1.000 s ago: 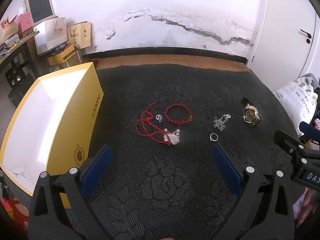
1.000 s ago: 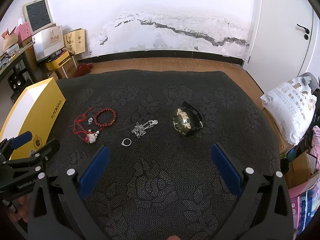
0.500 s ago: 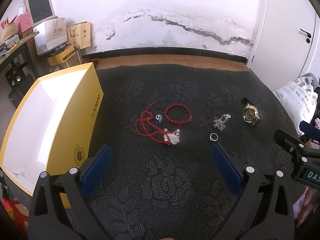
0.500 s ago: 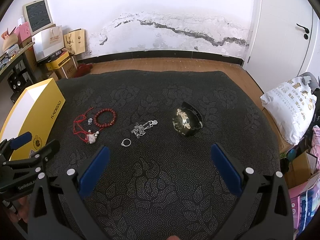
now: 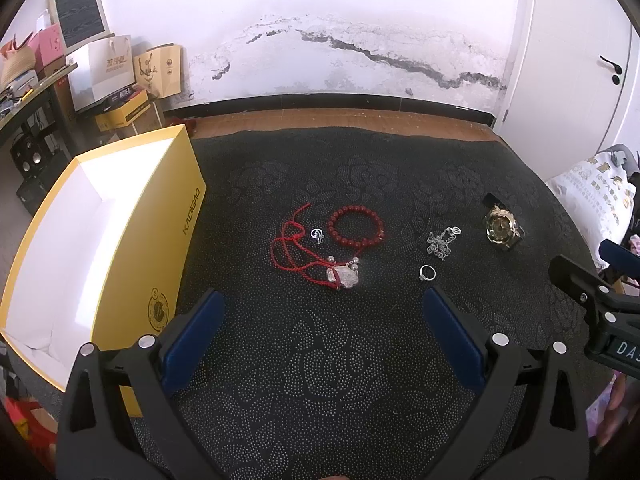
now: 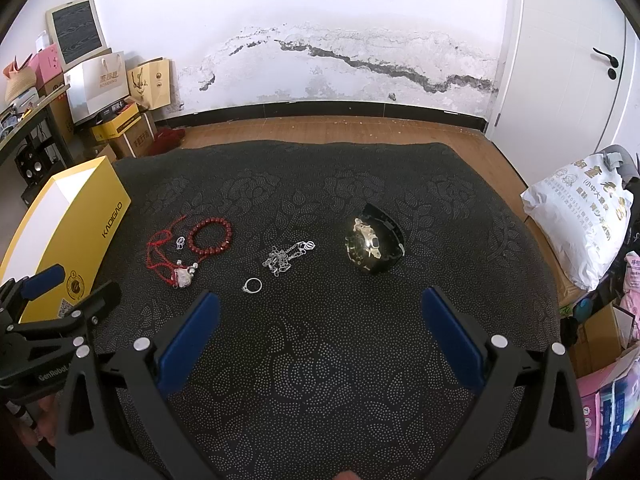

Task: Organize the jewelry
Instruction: 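Grasp the red beaded bracelet with the left tool while the right tool approaches the watch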

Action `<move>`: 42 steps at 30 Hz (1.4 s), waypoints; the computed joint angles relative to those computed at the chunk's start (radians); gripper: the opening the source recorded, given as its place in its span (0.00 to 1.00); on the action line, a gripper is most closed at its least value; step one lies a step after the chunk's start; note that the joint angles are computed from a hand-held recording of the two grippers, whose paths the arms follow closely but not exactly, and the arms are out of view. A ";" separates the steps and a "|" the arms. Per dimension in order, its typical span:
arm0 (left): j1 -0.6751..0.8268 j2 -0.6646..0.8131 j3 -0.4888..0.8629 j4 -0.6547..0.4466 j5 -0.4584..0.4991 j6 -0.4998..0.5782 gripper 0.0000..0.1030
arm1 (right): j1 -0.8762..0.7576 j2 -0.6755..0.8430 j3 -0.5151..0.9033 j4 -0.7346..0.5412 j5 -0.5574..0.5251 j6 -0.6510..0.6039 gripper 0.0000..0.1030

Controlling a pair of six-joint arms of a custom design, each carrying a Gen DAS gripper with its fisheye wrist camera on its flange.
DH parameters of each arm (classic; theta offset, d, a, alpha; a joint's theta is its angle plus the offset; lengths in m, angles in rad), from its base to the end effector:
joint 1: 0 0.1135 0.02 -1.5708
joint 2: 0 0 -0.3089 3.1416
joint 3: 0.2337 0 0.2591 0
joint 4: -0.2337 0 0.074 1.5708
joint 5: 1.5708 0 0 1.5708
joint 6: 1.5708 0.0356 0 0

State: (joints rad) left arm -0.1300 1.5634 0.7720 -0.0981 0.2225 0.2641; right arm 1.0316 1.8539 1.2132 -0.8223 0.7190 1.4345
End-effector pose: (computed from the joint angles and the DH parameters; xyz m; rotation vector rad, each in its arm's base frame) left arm 0.3024 -0.0475 0.2008 0.5725 2.3740 -0.2140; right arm 0.2024 0.2926 0.2073 0.5330 2.3645 -0.1784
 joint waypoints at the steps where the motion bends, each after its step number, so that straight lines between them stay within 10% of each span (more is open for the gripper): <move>1: 0.000 0.000 0.001 -0.001 0.000 -0.001 0.94 | 0.000 -0.001 -0.001 0.002 0.000 -0.001 0.95; 18: -0.011 0.037 0.022 0.001 -0.015 -0.004 0.94 | -0.003 -0.006 -0.007 -0.003 0.003 0.019 0.95; 42: -0.229 0.600 0.489 -0.002 -0.203 -0.132 0.94 | -0.089 -0.094 -0.163 0.172 -0.059 -0.056 0.95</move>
State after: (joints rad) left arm -0.3588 2.1637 1.2605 -0.1001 0.0191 0.1317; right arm 0.9425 1.7600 1.0505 -0.6499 0.6601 1.3786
